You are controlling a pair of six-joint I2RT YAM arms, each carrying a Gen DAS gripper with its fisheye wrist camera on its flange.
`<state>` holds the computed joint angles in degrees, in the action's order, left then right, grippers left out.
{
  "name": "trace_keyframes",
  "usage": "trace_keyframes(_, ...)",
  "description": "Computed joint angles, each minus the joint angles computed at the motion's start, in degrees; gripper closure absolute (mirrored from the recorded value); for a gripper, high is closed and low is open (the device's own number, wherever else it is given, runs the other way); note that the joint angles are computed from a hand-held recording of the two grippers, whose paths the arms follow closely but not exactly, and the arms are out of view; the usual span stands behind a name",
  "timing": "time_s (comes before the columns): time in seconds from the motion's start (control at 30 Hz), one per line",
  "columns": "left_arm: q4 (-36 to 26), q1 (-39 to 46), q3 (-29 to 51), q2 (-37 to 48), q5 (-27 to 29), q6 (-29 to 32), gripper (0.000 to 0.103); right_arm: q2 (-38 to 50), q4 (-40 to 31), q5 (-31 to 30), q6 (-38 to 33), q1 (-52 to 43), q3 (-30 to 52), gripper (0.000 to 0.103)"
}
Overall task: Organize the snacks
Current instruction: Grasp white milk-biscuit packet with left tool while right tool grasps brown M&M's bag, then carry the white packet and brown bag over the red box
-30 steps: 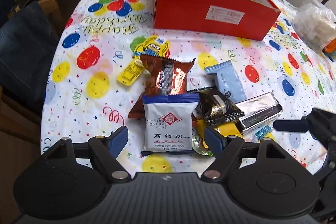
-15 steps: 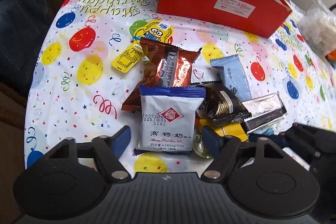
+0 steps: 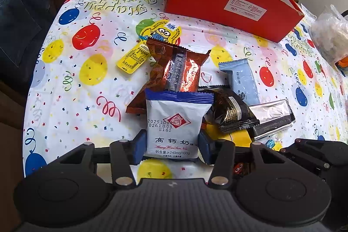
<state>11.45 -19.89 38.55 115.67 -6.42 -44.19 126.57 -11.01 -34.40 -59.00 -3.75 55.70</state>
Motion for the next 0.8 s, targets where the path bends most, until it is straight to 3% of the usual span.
trace_keyframes(0.57,0.5,-1.1,-5.1,-5.9,0.4,0.3,0.056,-3.5,-5.4,-4.7,0.9,-7.8,-1.5,0.07)
trace_keyframes(0.8,-3.7,-3.9,-5.8,-11.6,-1.8,1.1,0.056,-7.9,-4.4,-8.2,3.9,-11.2,-3.6,0.07)
